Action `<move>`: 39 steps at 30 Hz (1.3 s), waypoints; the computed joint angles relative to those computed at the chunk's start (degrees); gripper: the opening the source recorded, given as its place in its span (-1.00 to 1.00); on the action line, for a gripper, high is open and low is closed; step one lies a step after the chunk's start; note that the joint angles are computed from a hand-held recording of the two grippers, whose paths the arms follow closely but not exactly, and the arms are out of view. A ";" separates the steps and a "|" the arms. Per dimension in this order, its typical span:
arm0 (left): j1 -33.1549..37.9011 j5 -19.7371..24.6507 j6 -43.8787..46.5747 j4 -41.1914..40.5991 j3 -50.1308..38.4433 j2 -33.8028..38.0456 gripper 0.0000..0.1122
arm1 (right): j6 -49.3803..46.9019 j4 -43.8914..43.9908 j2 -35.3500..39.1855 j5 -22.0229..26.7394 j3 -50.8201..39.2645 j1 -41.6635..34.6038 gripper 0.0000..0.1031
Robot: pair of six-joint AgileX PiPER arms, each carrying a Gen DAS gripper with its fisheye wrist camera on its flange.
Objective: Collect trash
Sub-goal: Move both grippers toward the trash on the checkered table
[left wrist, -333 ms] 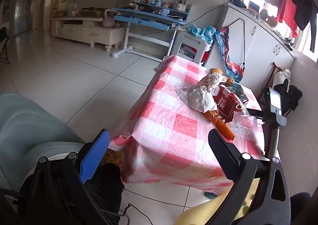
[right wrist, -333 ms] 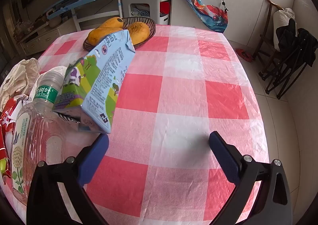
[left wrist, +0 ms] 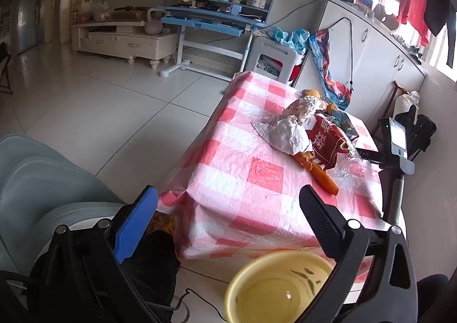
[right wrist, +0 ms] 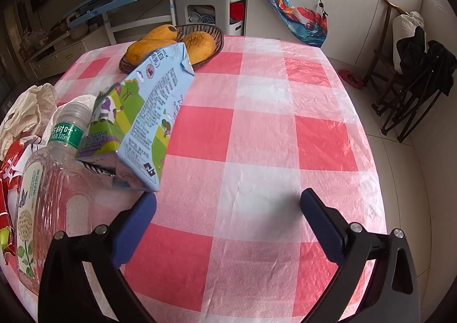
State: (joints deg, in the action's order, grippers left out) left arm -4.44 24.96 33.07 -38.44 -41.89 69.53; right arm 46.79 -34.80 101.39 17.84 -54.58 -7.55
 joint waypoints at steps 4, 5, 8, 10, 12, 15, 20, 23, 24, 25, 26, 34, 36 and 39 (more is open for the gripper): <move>-2.91 -0.75 -6.90 6.34 -0.54 0.22 0.71 | 0.07 -0.07 0.01 -0.02 0.01 0.01 0.87; -3.69 -0.53 -8.59 7.86 -0.89 0.39 0.71 | 0.07 -0.07 0.01 -0.02 0.01 0.01 0.87; -5.59 0.75 -13.17 13.06 -2.96 0.74 0.71 | 0.07 -0.07 0.01 -0.02 0.01 0.01 0.87; -8.01 0.46 -18.26 18.52 -4.04 1.16 0.71 | 0.07 -0.07 0.01 -0.02 0.01 0.01 0.87; -10.58 0.47 -24.71 25.21 -5.18 1.94 0.71 | 0.07 -0.07 0.01 -0.02 0.01 0.01 0.87; -12.51 1.44 -28.02 28.92 -7.12 3.66 0.71 | 0.07 -0.07 0.01 -0.02 0.01 0.01 0.87; -17.07 5.48 -35.86 38.12 -17.82 9.47 0.71 | 0.10 -0.10 0.01 -0.06 0.04 0.00 0.87; -18.23 7.00 -37.37 39.51 -25.78 13.33 0.71 | 0.10 -0.10 0.01 -0.06 0.04 0.00 0.87; -18.28 6.99 -37.26 39.44 -26.20 13.60 0.71 | 0.10 -0.10 0.01 -0.06 0.04 0.00 0.87; -18.85 6.74 -37.19 39.64 -27.97 15.07 0.71 | 0.10 -0.10 0.01 -0.06 0.04 0.00 0.87; -19.08 6.23 -36.79 39.37 -28.25 15.71 0.71 | 0.10 -0.10 0.01 -0.06 0.04 0.00 0.87; -14.33 5.14 -20.10 19.09 -24.22 21.67 0.71 | 0.17 -0.14 0.01 -0.02 0.01 0.05 0.87; -13.38 5.57 -17.86 15.95 -24.24 22.31 0.71 | 0.05 -0.01 0.01 -0.02 -0.05 0.03 0.87; -13.19 6.95 -17.31 15.08 -25.48 23.44 0.71 | 0.76 -0.65 0.12 -0.22 0.15 0.10 0.87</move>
State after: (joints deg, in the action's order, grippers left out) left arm -17.63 31.92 15.76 -23.36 -67.38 92.97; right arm 47.55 -35.45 101.51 17.62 -54.43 -7.44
